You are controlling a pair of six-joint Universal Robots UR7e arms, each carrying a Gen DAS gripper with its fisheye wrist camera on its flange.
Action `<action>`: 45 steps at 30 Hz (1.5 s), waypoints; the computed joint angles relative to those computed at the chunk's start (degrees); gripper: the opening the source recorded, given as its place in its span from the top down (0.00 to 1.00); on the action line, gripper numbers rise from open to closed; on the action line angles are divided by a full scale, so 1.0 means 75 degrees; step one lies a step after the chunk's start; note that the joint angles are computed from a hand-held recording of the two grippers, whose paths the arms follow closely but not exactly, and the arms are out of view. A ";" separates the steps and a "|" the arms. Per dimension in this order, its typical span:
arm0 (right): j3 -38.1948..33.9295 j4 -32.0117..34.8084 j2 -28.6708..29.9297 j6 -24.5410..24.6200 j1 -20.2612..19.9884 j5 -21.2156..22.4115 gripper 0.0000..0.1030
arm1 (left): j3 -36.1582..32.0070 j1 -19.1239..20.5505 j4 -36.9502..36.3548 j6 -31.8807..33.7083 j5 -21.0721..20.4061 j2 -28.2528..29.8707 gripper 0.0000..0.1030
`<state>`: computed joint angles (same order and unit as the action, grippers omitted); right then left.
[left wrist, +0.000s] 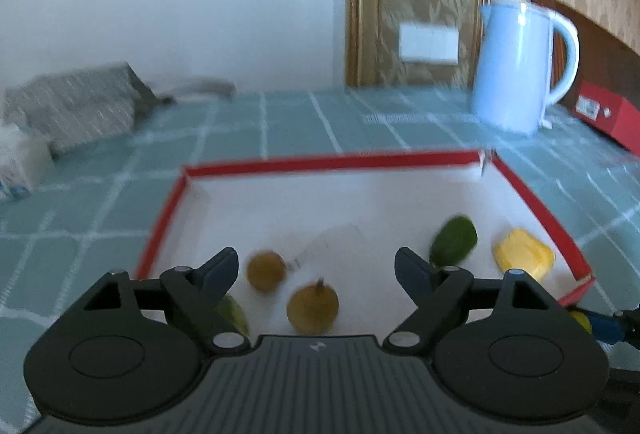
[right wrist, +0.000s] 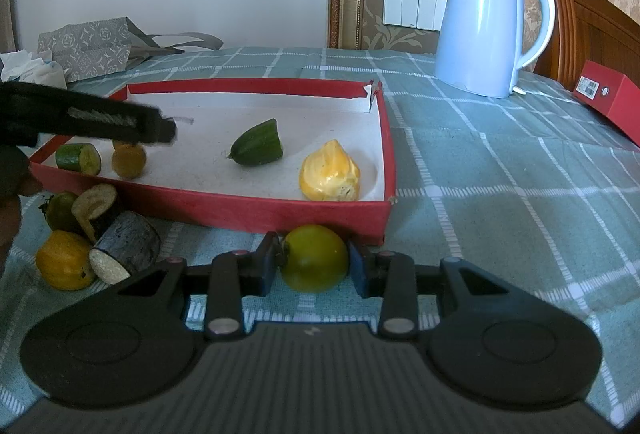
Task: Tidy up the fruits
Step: 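Carry the brown fruit into the red box and open the left tool, then carry the green lime into the red box and open the right tool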
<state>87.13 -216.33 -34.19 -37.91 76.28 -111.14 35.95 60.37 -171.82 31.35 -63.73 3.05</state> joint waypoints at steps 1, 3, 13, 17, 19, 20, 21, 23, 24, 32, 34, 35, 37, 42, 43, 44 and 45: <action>-0.0005 -0.0002 0.0005 -0.0006 0.0004 -0.0009 0.65 | 0.0282 -0.0004 -0.0289 0.0071 -0.0023 -0.0131 0.17; -0.0001 0.0003 -0.0002 -0.0002 0.0003 -0.0006 0.65 | 0.0747 -0.0024 -0.1076 0.0252 0.0058 -0.0297 0.17; 0.0001 0.0008 -0.0006 -0.0006 0.0009 -0.0014 0.65 | 0.3027 0.0205 -0.3888 -0.0064 0.0723 -0.1349 0.17; 0.0000 0.0015 -0.0007 -0.0004 0.0010 -0.0015 0.65 | 0.3218 0.0360 -0.3858 -0.0372 0.1135 -0.1532 0.17; 0.0003 0.0005 -0.0002 -0.0008 0.0014 -0.0020 0.65 | 0.3285 0.0465 -0.3543 -0.0681 0.1191 -0.1659 0.17; 0.0003 0.0005 -0.0002 -0.0008 0.0014 -0.0020 0.65 | 0.3289 0.0505 -0.3436 -0.0807 0.1271 -0.1687 0.17; 0.0004 0.0006 -0.0002 -0.0003 0.0015 -0.0020 0.65 | 0.3263 0.0540 -0.3303 -0.0939 0.1336 -0.1704 0.17; 0.0006 0.0008 -0.0005 -0.0001 0.0014 -0.0019 0.65 | 0.3229 0.0626 -0.2875 -0.1301 0.1353 -0.1774 0.17; 0.0007 0.0006 -0.0002 0.0003 0.0017 -0.0020 0.65 | 0.3255 0.0654 -0.2709 -0.1492 0.1376 -0.1811 0.17; 0.0169 0.0083 -0.0140 0.0192 -0.0064 0.0262 0.66 | 0.3480 0.0622 -0.2678 -0.0993 0.1169 -0.1875 0.17; 0.0253 0.0095 -0.0197 0.0248 -0.0097 0.0381 0.66 | 0.3577 0.0614 -0.2444 -0.1067 0.1041 -0.1945 0.17; 0.0300 0.0134 -0.0235 0.0273 -0.0117 0.0465 0.66 | 0.3558 0.0588 -0.2376 -0.0994 0.1083 -0.1923 0.17; 0.0326 0.0148 -0.0254 0.0293 -0.0127 0.0530 0.67 | 0.3513 0.0554 -0.2267 -0.0892 0.1161 -0.1884 0.17; 0.0443 0.0157 -0.0336 0.0409 -0.0182 0.0723 0.67 | 0.3372 0.0543 -0.1983 -0.0878 0.1298 -0.1820 0.14; 0.0488 0.0151 -0.0363 0.0435 -0.0195 0.0762 0.67 | 0.3375 0.0547 -0.1945 -0.0878 0.1273 -0.1828 0.12; 0.0552 0.0151 -0.0404 0.0443 -0.0217 0.0838 0.67 | 0.3369 0.0550 -0.1895 -0.0866 0.1248 -0.1831 0.09; 0.0621 0.0143 -0.0446 0.0440 -0.0237 0.0903 0.67 | 0.3362 0.0549 -0.1837 -0.0845 0.1241 -0.1835 0.07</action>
<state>91.80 -215.26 -37.53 -34.61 74.50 -104.36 61.16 64.49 -185.60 25.01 -54.42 -10.71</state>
